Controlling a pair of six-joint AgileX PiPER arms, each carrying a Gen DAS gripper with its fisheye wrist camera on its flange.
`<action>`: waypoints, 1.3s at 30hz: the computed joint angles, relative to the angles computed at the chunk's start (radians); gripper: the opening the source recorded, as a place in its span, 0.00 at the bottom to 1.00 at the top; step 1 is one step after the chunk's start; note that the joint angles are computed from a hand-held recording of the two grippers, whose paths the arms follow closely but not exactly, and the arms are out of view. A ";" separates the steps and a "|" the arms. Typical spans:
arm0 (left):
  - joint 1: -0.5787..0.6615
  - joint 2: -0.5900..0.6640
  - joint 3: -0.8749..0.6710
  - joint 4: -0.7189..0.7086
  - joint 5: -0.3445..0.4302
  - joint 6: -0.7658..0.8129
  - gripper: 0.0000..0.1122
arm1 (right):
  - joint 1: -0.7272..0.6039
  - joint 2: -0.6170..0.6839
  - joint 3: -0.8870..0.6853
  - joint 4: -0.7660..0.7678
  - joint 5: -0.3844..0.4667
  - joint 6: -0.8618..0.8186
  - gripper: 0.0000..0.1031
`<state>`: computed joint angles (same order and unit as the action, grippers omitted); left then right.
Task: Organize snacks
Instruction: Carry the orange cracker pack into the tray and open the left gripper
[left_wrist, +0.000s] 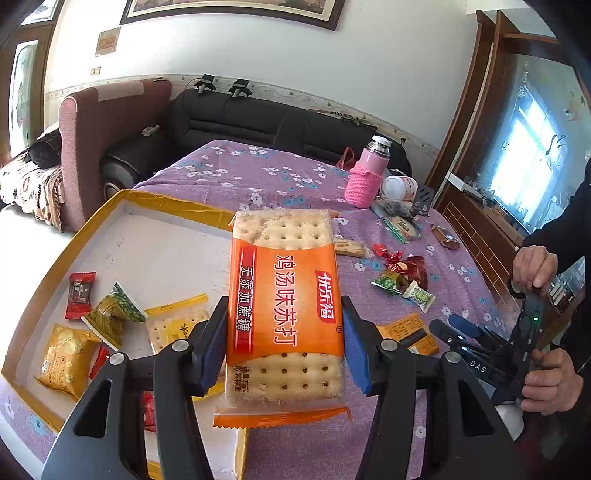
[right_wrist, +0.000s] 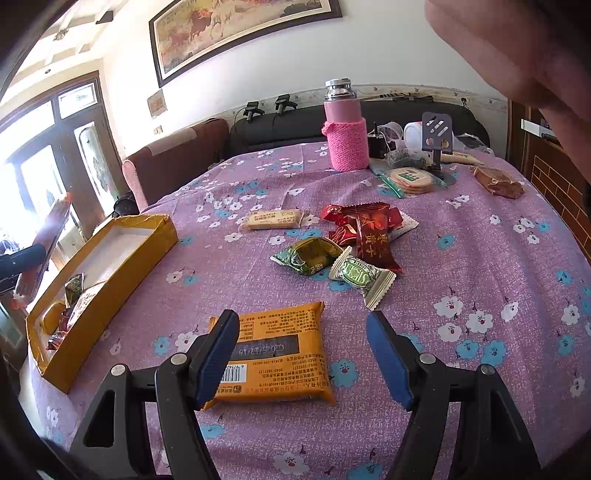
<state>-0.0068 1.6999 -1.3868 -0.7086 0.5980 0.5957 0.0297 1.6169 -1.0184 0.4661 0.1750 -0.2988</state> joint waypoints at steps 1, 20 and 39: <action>0.007 0.001 -0.001 0.003 0.002 -0.006 0.48 | -0.002 0.002 -0.002 0.009 0.005 -0.006 0.71; 0.026 -0.030 0.045 -0.053 -0.007 0.059 0.48 | -0.048 0.056 -0.057 0.307 0.170 -0.262 0.76; -0.037 -0.029 0.056 0.294 -0.107 -0.247 0.48 | -0.036 0.089 -0.100 0.142 0.236 -0.100 0.85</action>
